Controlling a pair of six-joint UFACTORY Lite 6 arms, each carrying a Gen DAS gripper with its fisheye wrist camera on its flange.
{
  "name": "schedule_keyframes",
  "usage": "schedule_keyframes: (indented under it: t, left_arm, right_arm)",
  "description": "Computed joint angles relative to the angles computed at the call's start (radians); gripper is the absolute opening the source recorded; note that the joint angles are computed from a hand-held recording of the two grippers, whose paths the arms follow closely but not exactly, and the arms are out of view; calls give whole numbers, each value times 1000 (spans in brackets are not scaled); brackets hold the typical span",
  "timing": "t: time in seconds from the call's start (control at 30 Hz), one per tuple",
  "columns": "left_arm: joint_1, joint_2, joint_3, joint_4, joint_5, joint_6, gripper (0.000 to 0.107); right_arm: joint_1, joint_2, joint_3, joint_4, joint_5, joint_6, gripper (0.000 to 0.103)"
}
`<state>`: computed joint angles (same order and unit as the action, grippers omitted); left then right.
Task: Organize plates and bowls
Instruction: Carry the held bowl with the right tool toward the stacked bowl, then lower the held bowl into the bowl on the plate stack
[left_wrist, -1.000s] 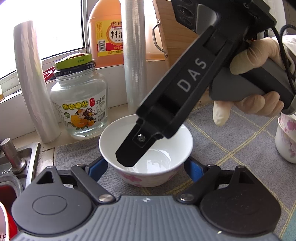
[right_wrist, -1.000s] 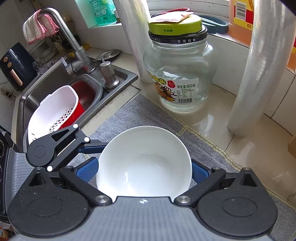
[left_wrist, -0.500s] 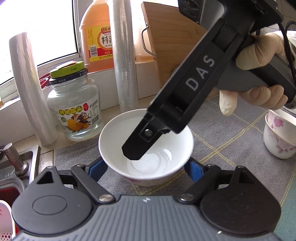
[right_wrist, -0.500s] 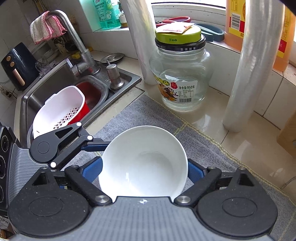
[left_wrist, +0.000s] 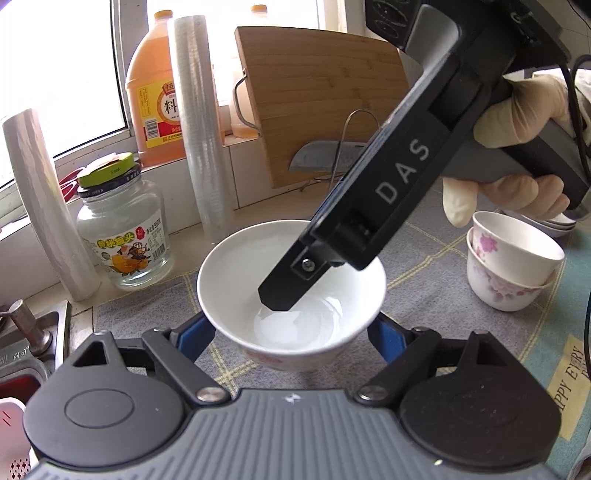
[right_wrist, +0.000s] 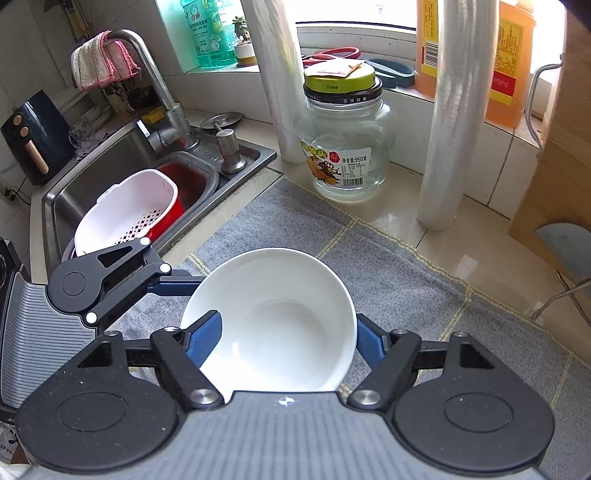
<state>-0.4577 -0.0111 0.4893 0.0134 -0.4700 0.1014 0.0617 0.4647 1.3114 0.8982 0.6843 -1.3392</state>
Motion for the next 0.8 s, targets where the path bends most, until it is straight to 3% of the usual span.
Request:
schedule_keyframes:
  t: [0.23,0.4,0.8]
  left_arm:
    - [-172,-108,37,-333,150,286,89]
    - [-297,-71,126,-591,170,519,89]
    - [-460,170,414,-517,180,418,89]
  right_arm:
    - [-123,-173,-164,22,62,-88,82]
    - [-250,-271,-235,15,118,-146,82]
    - [-595,-360,-254,-46,223,-238,82]
